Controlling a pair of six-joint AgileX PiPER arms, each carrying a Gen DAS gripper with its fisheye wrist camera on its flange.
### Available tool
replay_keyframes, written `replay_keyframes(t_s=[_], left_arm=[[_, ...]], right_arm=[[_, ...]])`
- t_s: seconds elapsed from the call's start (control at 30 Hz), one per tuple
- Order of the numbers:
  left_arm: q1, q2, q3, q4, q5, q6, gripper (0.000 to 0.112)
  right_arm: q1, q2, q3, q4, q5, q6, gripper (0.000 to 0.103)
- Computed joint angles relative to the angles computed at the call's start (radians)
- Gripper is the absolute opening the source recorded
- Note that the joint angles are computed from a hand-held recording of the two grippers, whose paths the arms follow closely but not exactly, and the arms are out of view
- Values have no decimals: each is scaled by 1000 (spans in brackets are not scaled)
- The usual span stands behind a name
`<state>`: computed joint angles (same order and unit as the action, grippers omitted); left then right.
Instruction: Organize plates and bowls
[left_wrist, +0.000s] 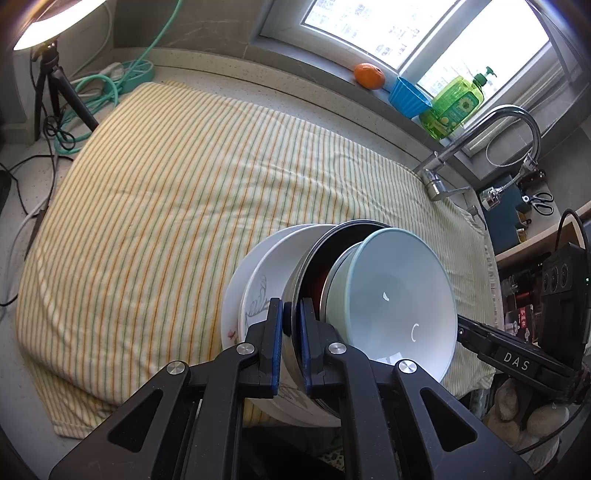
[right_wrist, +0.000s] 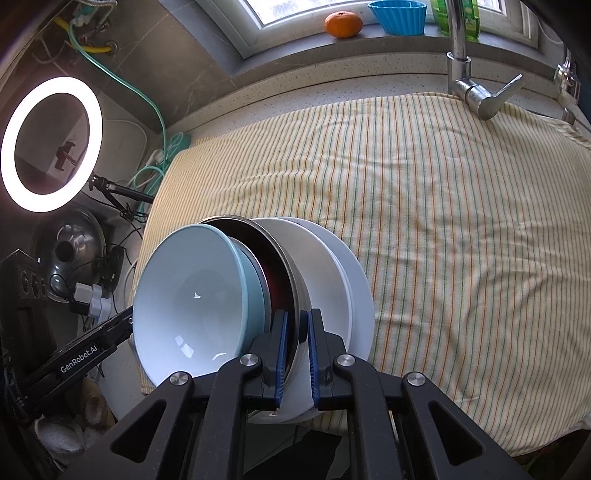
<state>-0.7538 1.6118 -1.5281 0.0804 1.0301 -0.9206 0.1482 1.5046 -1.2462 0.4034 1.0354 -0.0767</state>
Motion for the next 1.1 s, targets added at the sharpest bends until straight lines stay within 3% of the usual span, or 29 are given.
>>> replay_keyframes(t_s=[1.1], left_arm=[[3, -3, 2, 11, 8, 19, 7]], right_arm=[[5, -14, 5, -14, -15, -15, 10]])
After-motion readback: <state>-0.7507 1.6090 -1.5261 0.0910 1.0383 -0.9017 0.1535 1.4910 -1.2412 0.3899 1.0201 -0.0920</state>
